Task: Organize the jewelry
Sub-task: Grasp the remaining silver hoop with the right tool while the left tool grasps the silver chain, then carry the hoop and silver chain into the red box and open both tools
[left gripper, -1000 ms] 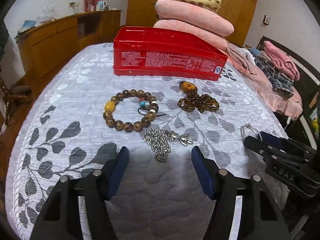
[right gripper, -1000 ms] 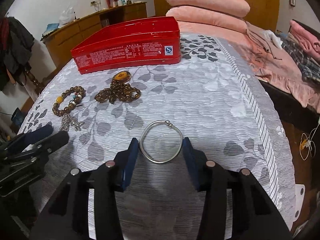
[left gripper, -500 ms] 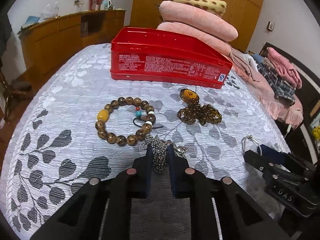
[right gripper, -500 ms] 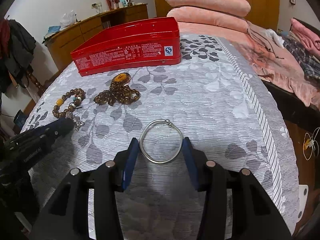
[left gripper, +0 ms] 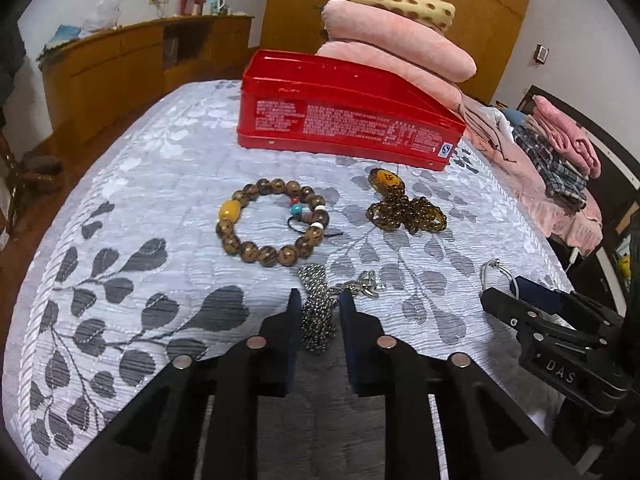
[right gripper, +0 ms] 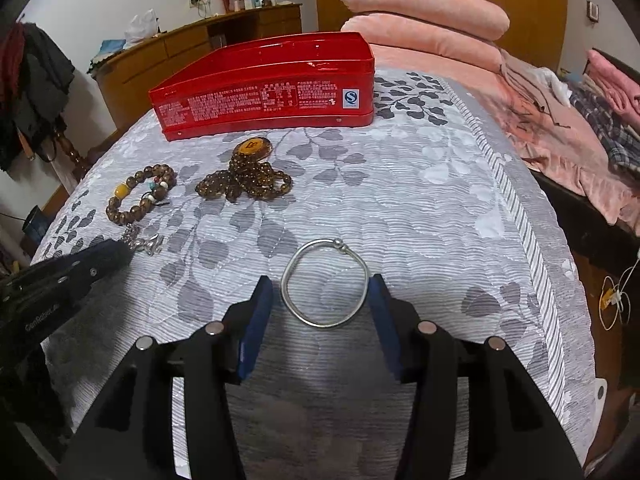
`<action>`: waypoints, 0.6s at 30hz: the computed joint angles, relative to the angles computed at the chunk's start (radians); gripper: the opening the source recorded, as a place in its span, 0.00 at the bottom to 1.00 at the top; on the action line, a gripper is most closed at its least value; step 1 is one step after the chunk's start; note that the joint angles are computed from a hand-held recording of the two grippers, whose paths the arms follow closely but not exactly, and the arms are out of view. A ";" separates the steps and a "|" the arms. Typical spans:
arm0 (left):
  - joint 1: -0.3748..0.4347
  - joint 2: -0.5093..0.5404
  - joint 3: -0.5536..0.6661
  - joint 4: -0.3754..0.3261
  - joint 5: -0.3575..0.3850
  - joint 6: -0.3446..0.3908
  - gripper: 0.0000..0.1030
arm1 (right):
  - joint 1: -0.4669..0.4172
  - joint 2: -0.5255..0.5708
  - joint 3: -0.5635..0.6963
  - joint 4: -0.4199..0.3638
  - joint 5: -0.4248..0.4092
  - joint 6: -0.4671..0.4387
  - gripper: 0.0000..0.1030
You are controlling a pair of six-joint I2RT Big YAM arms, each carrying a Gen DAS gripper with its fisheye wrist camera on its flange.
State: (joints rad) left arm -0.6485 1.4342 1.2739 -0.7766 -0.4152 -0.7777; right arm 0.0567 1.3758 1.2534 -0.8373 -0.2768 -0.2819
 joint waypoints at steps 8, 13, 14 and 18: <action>-0.001 -0.008 -0.010 0.016 -0.007 0.011 0.13 | 0.004 -0.009 -0.004 0.001 0.008 0.003 0.43; -0.009 -0.034 -0.022 0.031 -0.016 0.017 0.13 | 0.021 -0.041 -0.009 -0.006 0.001 -0.011 0.43; -0.011 -0.037 -0.022 0.034 -0.022 0.021 0.13 | 0.026 -0.046 -0.010 -0.006 0.002 -0.013 0.43; -0.020 -0.053 -0.021 0.039 -0.047 0.036 0.13 | 0.040 -0.060 -0.004 -0.009 0.005 -0.017 0.43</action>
State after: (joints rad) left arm -0.6682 1.3816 1.2529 -0.7378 -0.4625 -0.7421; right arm 0.0966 1.3159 1.2496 -0.8467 -0.2716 -0.2994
